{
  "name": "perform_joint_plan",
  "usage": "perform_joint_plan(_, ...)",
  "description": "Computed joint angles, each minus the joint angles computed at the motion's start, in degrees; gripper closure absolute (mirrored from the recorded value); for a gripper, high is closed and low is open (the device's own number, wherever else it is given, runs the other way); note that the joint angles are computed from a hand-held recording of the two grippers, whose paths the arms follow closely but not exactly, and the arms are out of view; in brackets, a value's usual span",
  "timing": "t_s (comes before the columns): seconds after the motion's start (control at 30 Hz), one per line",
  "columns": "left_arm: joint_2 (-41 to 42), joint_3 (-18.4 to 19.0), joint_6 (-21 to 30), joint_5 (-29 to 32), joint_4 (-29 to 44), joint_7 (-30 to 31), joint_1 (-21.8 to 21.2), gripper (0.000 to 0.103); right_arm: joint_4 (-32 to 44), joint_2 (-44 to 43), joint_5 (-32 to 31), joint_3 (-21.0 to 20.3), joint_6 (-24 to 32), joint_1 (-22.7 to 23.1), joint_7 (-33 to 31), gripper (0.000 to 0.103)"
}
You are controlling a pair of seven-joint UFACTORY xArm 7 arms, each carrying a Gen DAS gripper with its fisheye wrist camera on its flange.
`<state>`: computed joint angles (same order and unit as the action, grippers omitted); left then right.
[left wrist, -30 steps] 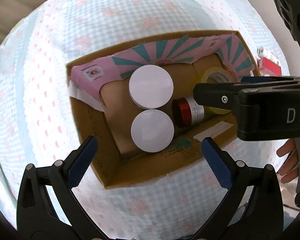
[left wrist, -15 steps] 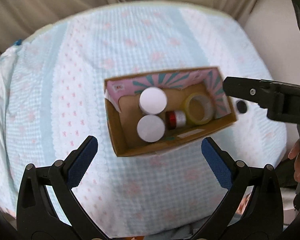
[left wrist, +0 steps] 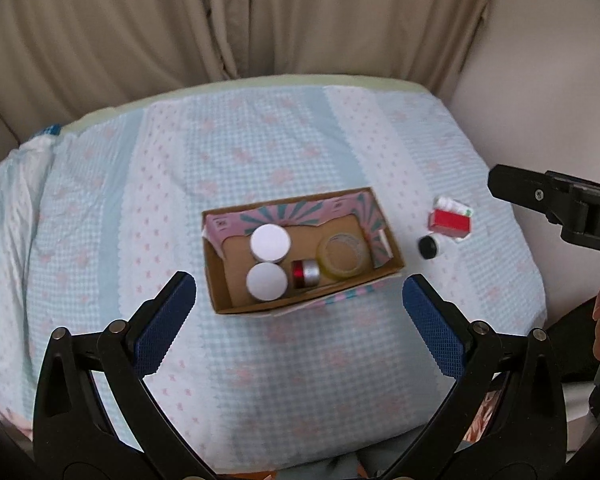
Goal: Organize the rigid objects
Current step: 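Raise both tools away from the box toward the remaining items, then grasp the black-capped Metal DX jar with the left tool while the right tool grasps the red box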
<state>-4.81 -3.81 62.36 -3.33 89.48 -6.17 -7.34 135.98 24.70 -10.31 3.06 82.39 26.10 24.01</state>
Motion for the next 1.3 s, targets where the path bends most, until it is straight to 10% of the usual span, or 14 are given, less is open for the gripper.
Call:
perform_joint_plan(0.27, -0.17, -4.10, -1.12, 4.99, 2.40, -7.97, -3.98, 0.000, -24.26, -18.26, 2.50, 1.08, -9.26, -8.22, -4.66, 0.000)
perform_joint_plan(0.53, 4.91, -8.04, -1.35, 13.98, 7.62, -25.13, -10.77, 0.000, -37.14, -27.59, 12.94, -2.25, -15.37, -18.95, -22.19, 0.000)
perform_joint_plan(0.9, 19.50, -6.67, 1.22, 20.93, 19.13, -47.27, -24.55, 0.000, -32.75, -19.84, 28.03, -6.48, -12.83, -31.03, -52.23, 0.000)
perform_joint_plan(1.3, 35.48, -1.72, -1.45, 20.99, 27.02, -53.65, -30.78, 0.000, -22.94, -2.95, 33.06, -1.71, -10.85, -36.47, -64.92, 0.001)
